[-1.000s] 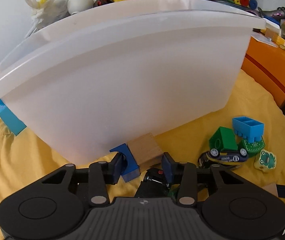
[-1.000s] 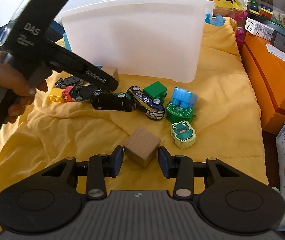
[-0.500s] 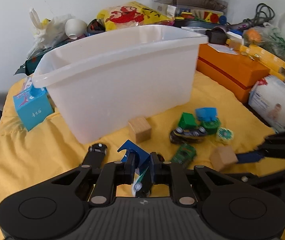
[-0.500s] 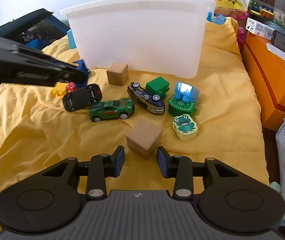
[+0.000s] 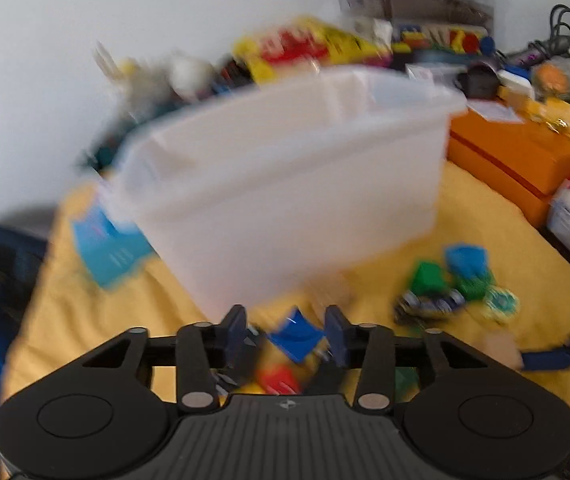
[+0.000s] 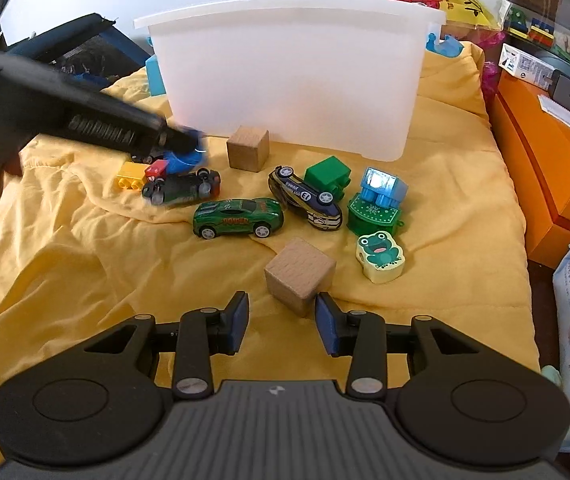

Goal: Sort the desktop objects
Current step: 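Carry both wooden cubes over the white bin and release them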

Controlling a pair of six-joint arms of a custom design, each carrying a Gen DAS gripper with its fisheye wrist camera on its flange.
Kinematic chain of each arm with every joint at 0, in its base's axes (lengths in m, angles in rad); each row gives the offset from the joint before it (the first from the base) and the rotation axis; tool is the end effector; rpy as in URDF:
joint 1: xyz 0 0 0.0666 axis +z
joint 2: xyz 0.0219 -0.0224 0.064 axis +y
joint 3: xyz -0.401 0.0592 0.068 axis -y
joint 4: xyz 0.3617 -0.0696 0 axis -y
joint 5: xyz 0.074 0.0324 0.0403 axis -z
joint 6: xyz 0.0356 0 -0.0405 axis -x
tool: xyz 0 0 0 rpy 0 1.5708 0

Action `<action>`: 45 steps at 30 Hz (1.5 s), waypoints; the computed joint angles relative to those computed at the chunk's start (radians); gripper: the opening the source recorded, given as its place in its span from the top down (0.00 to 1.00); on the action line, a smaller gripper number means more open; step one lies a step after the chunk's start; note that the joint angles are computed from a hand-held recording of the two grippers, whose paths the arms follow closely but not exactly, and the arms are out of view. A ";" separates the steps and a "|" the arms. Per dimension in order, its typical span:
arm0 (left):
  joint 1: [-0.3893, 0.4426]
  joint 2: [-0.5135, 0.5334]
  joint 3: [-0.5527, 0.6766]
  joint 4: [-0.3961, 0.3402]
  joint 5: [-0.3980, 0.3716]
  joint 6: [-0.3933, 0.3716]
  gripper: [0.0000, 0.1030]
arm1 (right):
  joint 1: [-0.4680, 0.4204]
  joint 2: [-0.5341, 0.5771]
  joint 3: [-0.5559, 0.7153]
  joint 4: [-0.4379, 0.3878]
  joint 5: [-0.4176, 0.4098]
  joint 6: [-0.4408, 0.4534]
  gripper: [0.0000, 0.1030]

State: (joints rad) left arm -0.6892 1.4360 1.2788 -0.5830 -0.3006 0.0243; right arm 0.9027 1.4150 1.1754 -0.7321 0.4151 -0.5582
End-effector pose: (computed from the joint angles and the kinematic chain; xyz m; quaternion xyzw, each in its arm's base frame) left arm 0.3709 -0.2925 0.4075 0.2381 0.8749 -0.0109 0.4216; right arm 0.2830 0.3348 0.3633 -0.1003 0.9316 0.0460 0.3464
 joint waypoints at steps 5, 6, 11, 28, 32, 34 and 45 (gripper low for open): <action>0.006 0.068 0.050 -0.017 0.104 -0.013 0.36 | 0.003 -0.002 -0.002 -0.001 0.010 -0.013 0.60; 0.003 0.088 0.060 -0.017 0.099 -0.015 0.36 | 0.003 -0.001 -0.002 -0.002 0.014 -0.016 0.60; 0.012 0.184 0.136 -0.061 0.134 0.056 0.42 | -0.001 0.008 0.007 0.008 0.033 0.001 0.56; 0.053 -0.058 -0.023 0.041 0.261 0.006 0.66 | -0.013 -0.009 0.065 0.034 0.073 0.102 0.65; 0.085 -0.089 0.037 0.048 0.262 -0.090 0.66 | -0.049 -0.030 0.131 0.108 0.097 0.187 0.65; 0.107 -0.065 0.090 0.070 0.267 -0.099 0.65 | -0.079 -0.020 0.172 0.157 0.095 0.231 0.65; 0.142 0.167 0.305 0.069 0.184 -0.077 0.66 | -0.215 0.180 0.413 0.150 0.008 0.255 0.64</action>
State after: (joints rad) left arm -0.5473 1.6032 1.5840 -0.5136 -0.1166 -0.0529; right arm 0.6881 1.5951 1.5881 -0.5824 0.4235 -0.3028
